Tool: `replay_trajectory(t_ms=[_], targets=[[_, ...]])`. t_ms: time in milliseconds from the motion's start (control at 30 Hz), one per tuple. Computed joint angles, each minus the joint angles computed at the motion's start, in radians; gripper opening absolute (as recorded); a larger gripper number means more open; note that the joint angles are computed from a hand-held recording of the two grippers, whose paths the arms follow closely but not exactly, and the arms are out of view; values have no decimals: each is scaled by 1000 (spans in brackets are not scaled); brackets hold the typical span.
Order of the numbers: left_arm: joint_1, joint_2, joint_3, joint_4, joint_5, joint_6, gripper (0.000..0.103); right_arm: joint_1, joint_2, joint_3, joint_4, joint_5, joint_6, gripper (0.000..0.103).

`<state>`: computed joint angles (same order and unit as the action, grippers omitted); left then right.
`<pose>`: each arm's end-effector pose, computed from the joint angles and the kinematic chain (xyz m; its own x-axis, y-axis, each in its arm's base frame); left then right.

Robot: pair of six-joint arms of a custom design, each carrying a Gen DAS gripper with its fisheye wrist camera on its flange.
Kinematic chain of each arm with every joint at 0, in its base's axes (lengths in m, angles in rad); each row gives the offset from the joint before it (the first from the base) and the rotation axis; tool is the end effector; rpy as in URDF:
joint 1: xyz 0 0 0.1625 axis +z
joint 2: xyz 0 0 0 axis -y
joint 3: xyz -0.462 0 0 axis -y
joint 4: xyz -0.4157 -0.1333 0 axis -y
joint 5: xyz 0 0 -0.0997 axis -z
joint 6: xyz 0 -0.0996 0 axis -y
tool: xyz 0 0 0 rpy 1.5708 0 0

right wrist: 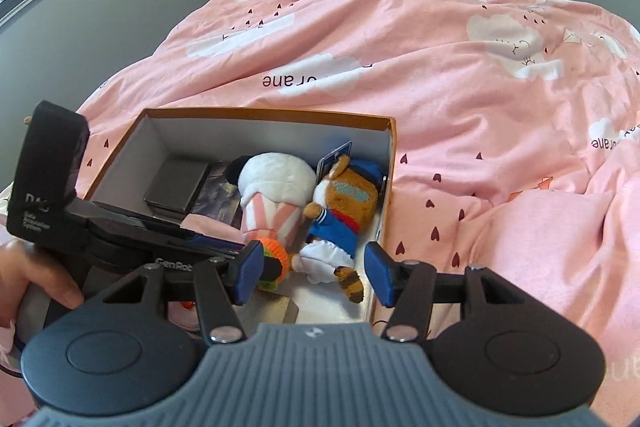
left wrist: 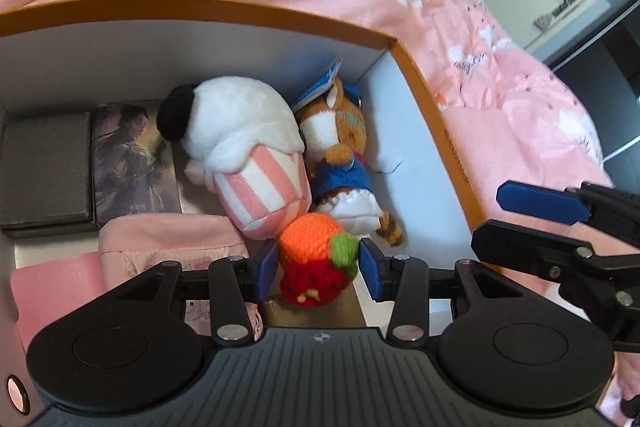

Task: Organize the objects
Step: 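Lower the gold box into the orange box and open the right tool, then lower the crochet toy into the orange box and open the left tool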

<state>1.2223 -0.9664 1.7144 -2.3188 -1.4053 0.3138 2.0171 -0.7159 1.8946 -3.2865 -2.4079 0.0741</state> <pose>-0.0871 -0.6780 0.1617 -0.7764 0.6105 -0.1567 0.6110 0.7900 0.0508 0.3242 -0.5402 0.0753 -0.7934 0.1109 0.5985 -0.3130 0.7690 -0.5574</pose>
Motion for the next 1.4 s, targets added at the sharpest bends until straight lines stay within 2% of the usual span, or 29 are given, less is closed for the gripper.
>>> replay_trajectory(t_ms=[100,200,267,300,367,433,667,733,800,833,967,1067,1200,1267,1400], targets=[[-9,-11,20,-26,28,17,60,-5,-1,9,-11,12,0,58],[-9,-32,31,-39,24,25,60,-7,2,11,-20,6,-7,58],[-9,-46,39,-57,8,46,49,-9,6,16,-43,0,-17,58],[-9,-52,44,-64,1,63,40,-10,6,19,-53,-1,-20,58],[-14,-54,54,-84,-2,91,31,-13,6,24,-71,-1,-23,57],[-21,-47,59,-93,6,109,27,-15,7,25,-79,1,-23,57],[-26,-19,56,-96,44,98,27,-14,7,32,-95,1,-17,57],[-42,-18,77,-143,107,120,27,-14,6,34,-94,-1,-13,57],[-56,-9,83,-157,174,126,13,-17,5,36,-94,2,-8,57],[-55,-4,79,-149,184,120,13,-18,6,37,-95,3,-7,57],[-38,-8,68,-139,145,110,13,-19,7,41,-104,10,-9,57],[-38,-30,89,-172,134,123,16,-18,6,45,-108,11,-5,57],[-39,-92,109,-163,87,145,17,-6,4,50,-126,10,-6,58],[-42,-137,124,-158,71,162,24,5,3,60,-146,8,-3,59],[-49,-228,164,-149,85,168,24,38,6,87,-214,4,-5,64]])
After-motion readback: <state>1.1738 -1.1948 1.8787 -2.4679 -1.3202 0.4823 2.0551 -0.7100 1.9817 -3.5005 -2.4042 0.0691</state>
